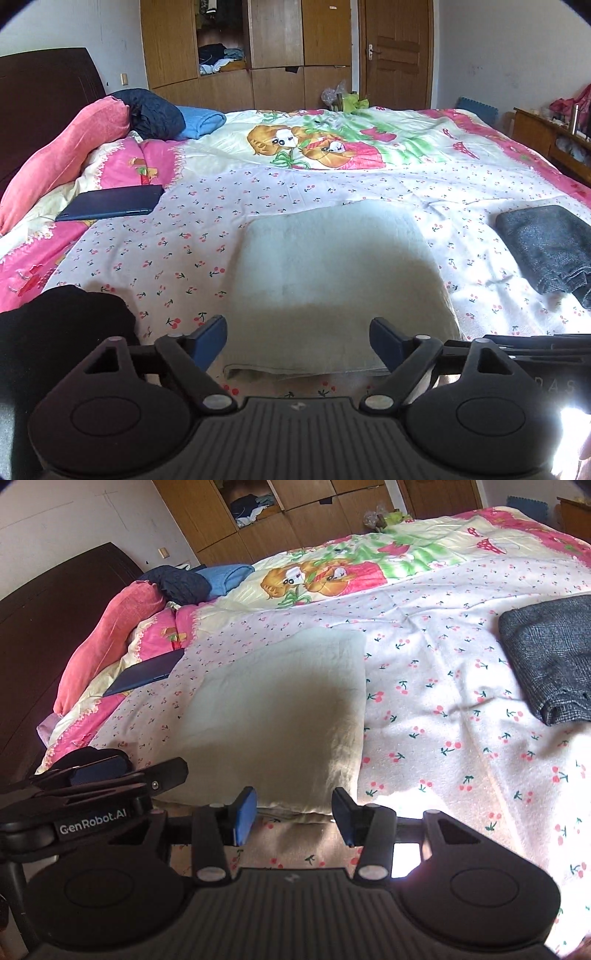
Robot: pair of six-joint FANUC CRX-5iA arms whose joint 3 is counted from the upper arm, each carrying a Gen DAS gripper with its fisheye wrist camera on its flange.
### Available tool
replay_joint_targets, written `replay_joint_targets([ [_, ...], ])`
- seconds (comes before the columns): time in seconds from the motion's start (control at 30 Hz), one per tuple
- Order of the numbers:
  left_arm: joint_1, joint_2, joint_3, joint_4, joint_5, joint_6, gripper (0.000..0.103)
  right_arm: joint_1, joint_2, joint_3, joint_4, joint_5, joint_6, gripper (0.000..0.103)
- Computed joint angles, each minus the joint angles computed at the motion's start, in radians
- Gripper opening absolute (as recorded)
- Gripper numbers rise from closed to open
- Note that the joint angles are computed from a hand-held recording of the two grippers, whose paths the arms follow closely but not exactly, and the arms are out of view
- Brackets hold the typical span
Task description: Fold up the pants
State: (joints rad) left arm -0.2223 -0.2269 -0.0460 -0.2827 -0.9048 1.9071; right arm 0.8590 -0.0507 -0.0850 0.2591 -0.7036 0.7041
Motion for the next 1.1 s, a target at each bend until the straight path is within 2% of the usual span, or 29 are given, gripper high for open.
replay_joint_targets([
  [0.07, -0.011, -0.014, -0.012, -0.017, 0.002, 0.041, 0.103, 0.014, -0.023, -0.032, 0.039, 0.019, -0.041, 0.047],
  [0.2, -0.014, -0.048, -0.056, -0.005, 0.012, 0.089, 0.103, 0.037, -0.064, -0.092, 0.108, 0.036, -0.13, 0.047],
  [0.33, -0.034, -0.066, -0.082, -0.019, -0.012, 0.144, 0.103, 0.052, -0.096, -0.141, 0.163, 0.036, -0.193, 0.047],
  [0.47, -0.074, -0.066, -0.087, -0.068, -0.053, 0.196, 0.103, 0.058, -0.104, -0.161, 0.174, 0.033, -0.217, 0.047],
  [0.6, -0.124, -0.055, -0.056, -0.152, -0.087, 0.233, 0.103, 0.078, -0.116, -0.208, 0.245, 0.032, -0.259, 0.047],
  [0.83, -0.113, -0.051, -0.064, -0.14, -0.096, 0.237, 0.103, 0.081, -0.121, -0.224, 0.197, 0.062, -0.223, 0.047],
  [1.1, -0.106, -0.05, -0.066, -0.134, -0.108, 0.246, 0.103, 0.081, -0.123, -0.246, 0.225, 0.091, -0.241, 0.047],
])
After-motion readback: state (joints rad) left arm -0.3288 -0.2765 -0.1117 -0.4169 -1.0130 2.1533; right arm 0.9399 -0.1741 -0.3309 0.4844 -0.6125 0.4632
